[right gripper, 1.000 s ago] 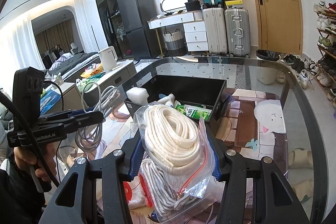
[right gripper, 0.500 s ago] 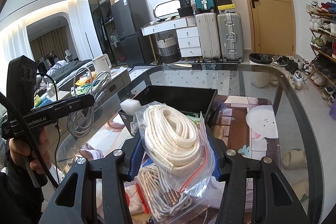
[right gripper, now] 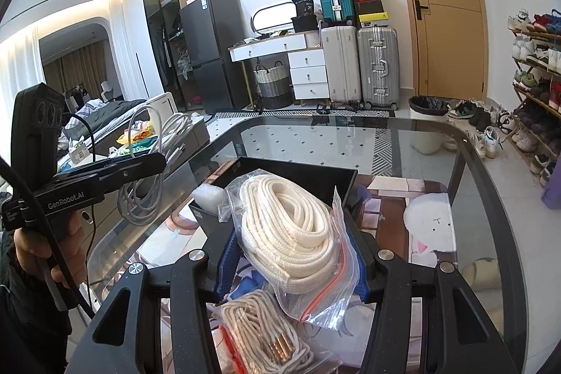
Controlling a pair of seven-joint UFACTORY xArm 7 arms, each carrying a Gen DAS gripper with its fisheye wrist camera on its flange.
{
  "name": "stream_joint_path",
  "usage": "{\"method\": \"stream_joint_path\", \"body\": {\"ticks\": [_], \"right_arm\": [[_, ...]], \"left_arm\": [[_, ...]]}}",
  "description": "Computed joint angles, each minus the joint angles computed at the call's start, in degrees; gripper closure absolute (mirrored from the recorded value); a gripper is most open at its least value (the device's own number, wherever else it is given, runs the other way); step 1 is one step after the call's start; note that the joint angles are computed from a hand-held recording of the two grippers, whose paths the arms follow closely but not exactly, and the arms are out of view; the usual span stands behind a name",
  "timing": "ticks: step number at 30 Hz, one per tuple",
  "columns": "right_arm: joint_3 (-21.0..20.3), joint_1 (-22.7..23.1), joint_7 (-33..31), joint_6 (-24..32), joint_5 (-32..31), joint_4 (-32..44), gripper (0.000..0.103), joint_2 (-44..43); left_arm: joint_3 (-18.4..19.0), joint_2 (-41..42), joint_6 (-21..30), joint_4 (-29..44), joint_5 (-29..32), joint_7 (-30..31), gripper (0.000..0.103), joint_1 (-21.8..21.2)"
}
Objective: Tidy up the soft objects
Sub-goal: 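Carry the white cable over the black box with the left gripper while the right gripper carries the rope bag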
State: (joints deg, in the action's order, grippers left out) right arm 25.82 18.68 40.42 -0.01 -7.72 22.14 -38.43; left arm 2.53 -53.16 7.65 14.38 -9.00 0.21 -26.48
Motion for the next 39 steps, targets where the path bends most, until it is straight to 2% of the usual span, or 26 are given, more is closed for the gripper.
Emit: {"method": "stream_joint_path", "body": {"ticks": [8, 24, 39], "right_arm": [[-0.4, -1.27, -1.61, 0.39, -0.91, 2.5, 0.051, 3.05], [-0.62, -3.11, -3.99, 0.56, -2.04, 7.04, 0.051, 9.62], [-1.34, -3.03, -5.38, 1.7, -3.23, 10.46, 0.051, 14.09]], "left_arm": [[-0.21, 3.76, -1.42, 1.95, 0.4, 0.02, 0.067, -0.19], [2.23, 13.53, -3.66, 7.51, -0.39, 2.71, 0.067, -2.24], [2.79, 20.45, -5.1, 11.14, -2.05, 5.26, 0.067, -3.35]]}}
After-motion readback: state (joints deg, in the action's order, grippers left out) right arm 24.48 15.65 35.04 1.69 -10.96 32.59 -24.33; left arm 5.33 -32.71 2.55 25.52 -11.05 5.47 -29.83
